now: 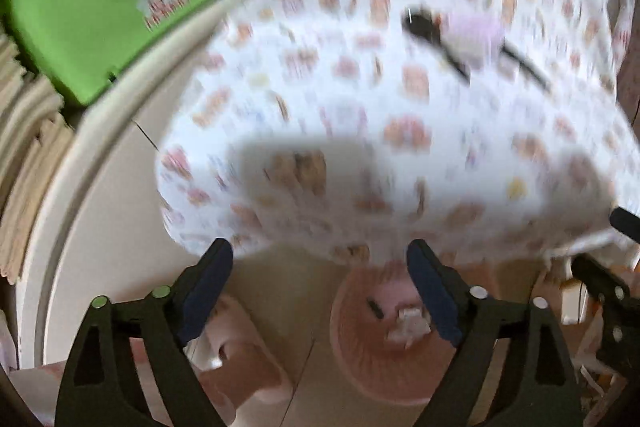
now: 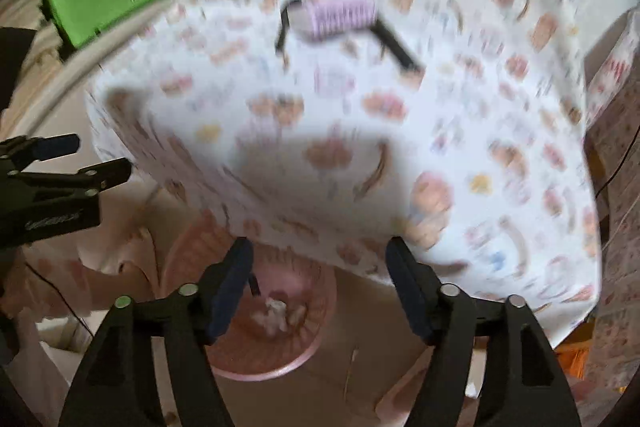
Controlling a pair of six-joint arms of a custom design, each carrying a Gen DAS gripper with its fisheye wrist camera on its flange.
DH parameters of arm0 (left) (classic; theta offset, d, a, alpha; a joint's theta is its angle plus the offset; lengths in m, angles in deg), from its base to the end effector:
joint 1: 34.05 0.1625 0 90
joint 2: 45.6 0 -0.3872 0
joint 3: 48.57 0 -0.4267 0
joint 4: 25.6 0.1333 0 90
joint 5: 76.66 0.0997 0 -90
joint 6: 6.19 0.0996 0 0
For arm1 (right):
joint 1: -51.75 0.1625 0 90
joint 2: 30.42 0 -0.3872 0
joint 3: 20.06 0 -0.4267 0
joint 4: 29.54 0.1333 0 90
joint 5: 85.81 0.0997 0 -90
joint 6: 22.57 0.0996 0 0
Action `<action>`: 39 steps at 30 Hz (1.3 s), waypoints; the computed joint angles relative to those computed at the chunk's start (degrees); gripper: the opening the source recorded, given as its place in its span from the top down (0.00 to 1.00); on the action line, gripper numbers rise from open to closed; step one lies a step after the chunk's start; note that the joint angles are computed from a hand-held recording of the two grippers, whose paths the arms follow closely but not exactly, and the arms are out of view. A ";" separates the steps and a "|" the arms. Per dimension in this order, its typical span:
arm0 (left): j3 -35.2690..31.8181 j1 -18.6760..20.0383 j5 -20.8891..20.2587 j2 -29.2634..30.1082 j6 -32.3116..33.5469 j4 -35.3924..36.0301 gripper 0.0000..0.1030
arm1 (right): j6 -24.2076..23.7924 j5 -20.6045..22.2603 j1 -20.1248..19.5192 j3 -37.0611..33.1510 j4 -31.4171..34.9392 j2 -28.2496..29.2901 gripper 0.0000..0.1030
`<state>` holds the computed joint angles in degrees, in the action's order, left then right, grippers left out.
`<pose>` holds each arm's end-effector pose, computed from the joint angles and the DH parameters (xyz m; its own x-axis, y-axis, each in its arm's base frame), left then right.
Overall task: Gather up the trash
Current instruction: 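Open both tools to drop the spool and tissue into the basket, then raise both tools back over the black spoon and marker on the cloth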
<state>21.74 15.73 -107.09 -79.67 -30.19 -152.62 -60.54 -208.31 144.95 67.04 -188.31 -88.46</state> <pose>-0.3268 -0.7259 0.0781 -0.6228 -0.0200 -0.7821 0.4295 0.8269 -0.3631 0.1192 -0.7027 0.2828 -0.6525 -0.2395 0.7189 -0.5637 0.7874 -0.2494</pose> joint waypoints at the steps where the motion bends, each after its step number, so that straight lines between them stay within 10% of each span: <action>1: 0.13 -0.36 0.78 0.10 1.31 -2.70 0.10 | -0.48 0.78 0.20 0.22 -1.41 -0.51 0.19; 12: -9.71 -3.49 7.10 7.59 29.97 -35.64 0.01 | -3.30 5.91 1.79 -6.75 -2.77 -1.17 0.16; 17: -16.95 -3.55 -0.39 10.78 42.03 -43.29 0.01 | -7.08 5.84 2.29 -12.25 -4.96 1.72 0.22; 22: -25.21 -3.05 2.45 16.61 43.36 -48.44 0.01 | -6.52 2.91 1.87 -15.87 -8.88 5.11 0.47; 27: -23.74 -1.98 1.56 16.45 40.43 -40.93 0.01 | 0.23 2.66 -0.07 -18.98 1.04 6.08 0.62; 34: -26.18 -2.84 2.15 20.67 48.66 -47.77 0.01 | 1.08 -0.10 -0.43 -21.33 -0.75 8.66 0.57; 39: -27.52 -2.55 2.48 21.78 43.13 -42.96 0.01 | 5.11 -0.71 -1.07 -25.26 3.82 10.34 0.55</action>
